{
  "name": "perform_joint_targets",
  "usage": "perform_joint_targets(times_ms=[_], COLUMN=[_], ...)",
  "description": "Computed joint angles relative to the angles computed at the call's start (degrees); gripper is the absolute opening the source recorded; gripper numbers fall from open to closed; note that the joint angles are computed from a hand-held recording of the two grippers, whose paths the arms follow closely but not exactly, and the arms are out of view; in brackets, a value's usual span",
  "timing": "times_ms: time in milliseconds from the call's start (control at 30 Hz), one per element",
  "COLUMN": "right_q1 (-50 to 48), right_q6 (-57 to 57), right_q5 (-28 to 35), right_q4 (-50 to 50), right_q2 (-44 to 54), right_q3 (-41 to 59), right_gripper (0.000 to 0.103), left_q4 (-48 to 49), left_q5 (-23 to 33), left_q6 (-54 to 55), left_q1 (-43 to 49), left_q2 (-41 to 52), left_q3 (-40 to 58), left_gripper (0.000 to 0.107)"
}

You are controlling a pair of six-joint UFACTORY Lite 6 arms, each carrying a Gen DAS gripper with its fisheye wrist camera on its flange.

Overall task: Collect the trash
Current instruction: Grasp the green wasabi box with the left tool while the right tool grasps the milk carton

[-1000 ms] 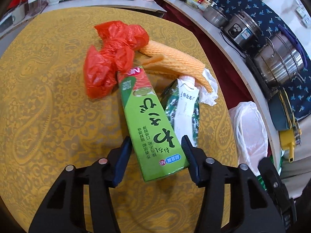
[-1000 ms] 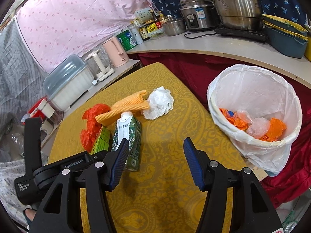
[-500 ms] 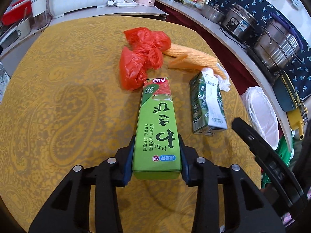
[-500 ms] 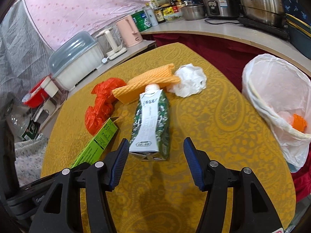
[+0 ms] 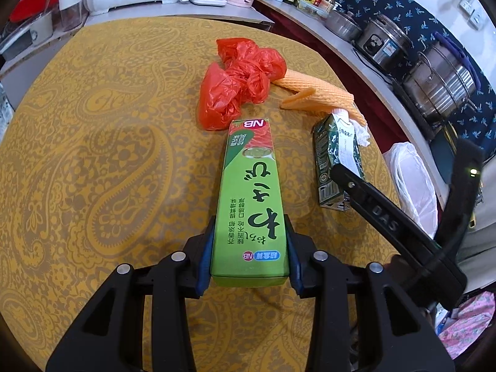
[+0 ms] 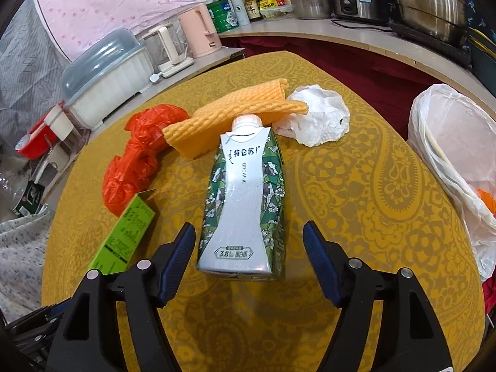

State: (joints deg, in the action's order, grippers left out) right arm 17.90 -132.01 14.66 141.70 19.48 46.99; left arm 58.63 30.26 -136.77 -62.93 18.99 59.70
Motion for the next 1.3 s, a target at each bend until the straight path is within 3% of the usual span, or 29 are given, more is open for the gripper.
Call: perform_joint_targets(times_ms=[300,333,367,567,700,800,967,1300], right_q1=[2.0,2.2,2.3,1.2,-2.4,-6.2,-11.6,-31.2], right_q6=[-6.4,-7.1,-6.4,-4.3,4.8,14.8,23.7,37.1], right_q5=[-2.5,-2.6,-2.7,-0.7,2.1,4.4,7.5,18.8], right_q4=[7.8,8.3,7.5,2.5,-8.9,-21.5,-33.9,-55.4], right_q2=[6.3,6.3,6.2,0.5,-7.0,-13.2,-21.6,-34.1], right_q3=[5.6,5.6,5.6,-0.4,-7.0,-11.5,-17.1,-20.2], right_gripper=[0.069,0.064,0.057,0.056,0.050,0.050,0.050,0.050], left_q4=[0.5,0.6,0.8,-1.5,-4.0,-5.6,-7.6,-12.3], left_q5=[-0.4,-0.4,-0.5,2.2,5.6,8.3,12.0,17.4], left_q6=[-0.9,-1.0,-1.0,0.2,3.1,5.2,9.1,22.0], left_q1=[0.0,-0.2,-0.1,-2.1,-4.0,-5.8,-8.2,-9.9], left_q2=[-0.8,-0.9,-1.1,-0.8,0.1,1.7,5.5,17.6], left_q3=[-1.5,-1.4,-1.7,0.5,4.2,8.4,16.5,39.0], left_gripper=[0.037,0.037,0.037,0.037,0.037,0.037,0.037,0.037])
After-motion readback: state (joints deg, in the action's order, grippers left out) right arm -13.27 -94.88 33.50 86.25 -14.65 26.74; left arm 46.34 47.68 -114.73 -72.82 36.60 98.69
